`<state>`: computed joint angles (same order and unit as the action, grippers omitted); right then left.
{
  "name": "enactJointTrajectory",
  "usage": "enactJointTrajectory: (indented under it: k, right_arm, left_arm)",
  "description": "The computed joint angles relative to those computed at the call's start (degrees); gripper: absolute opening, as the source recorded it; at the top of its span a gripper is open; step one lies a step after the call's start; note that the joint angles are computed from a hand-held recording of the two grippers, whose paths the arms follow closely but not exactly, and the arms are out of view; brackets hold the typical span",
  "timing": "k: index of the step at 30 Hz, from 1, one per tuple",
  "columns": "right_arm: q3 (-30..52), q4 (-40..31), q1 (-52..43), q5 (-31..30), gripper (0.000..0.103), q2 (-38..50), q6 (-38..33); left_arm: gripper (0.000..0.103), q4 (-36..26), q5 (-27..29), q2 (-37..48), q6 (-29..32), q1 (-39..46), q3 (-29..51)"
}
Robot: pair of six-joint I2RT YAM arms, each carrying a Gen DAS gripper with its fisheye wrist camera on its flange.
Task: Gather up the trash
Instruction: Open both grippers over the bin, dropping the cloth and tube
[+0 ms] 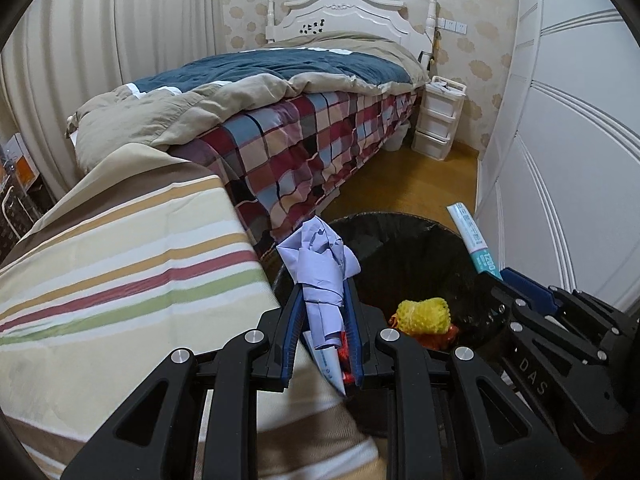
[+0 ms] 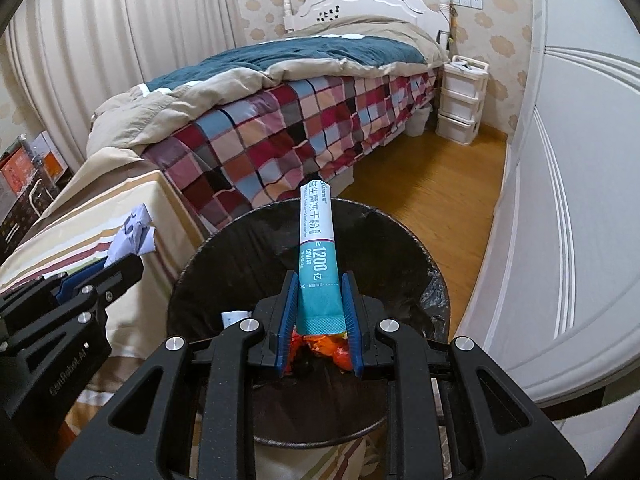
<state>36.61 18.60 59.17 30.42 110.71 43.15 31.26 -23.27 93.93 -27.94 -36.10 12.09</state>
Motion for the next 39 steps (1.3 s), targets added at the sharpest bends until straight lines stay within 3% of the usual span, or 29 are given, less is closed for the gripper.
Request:
enactJointTrajectory:
  k: [15, 17, 18, 20, 25, 39]
  right_arm:
    - [2.24, 0.43, -3.2, -1.12, 0.024, 3.8, -0.56]
    - [2.5, 0.0, -3.33, -1.06, 0.027, 3.94, -0.49]
    - [2.48, -0.23, -3.33, -0.83, 0.034, 3.81, -0.35]
    - [2.31, -0.32, -3.09, -0.28, 0.041, 3.56, 0.0]
    - [2.02, -1.47, -2.23, 1.69, 0.057, 2.81, 1.01]
    - [1.15, -6.36, 1.17, 6.76, 0.084, -0.45, 4.81]
  left_arm:
    - [0.022, -0.38, 1.08, 5.43, 1.14, 1.06, 4.63]
    - [0.03, -0.58, 1.26, 5.47, 1.41, 1.18, 4.79]
    - [0.034, -0.59, 1.2, 5.42, 1.45, 1.13, 4.79]
    - [0.049, -0.36, 0.71, 5.02, 1.37, 0.81, 4.49]
    - [0.066, -0.08, -0.62, 3.74, 1.12, 0.34, 3.6]
    - [0.084, -1.34, -6.61, -3.91, -0.71, -2.28, -1.43]
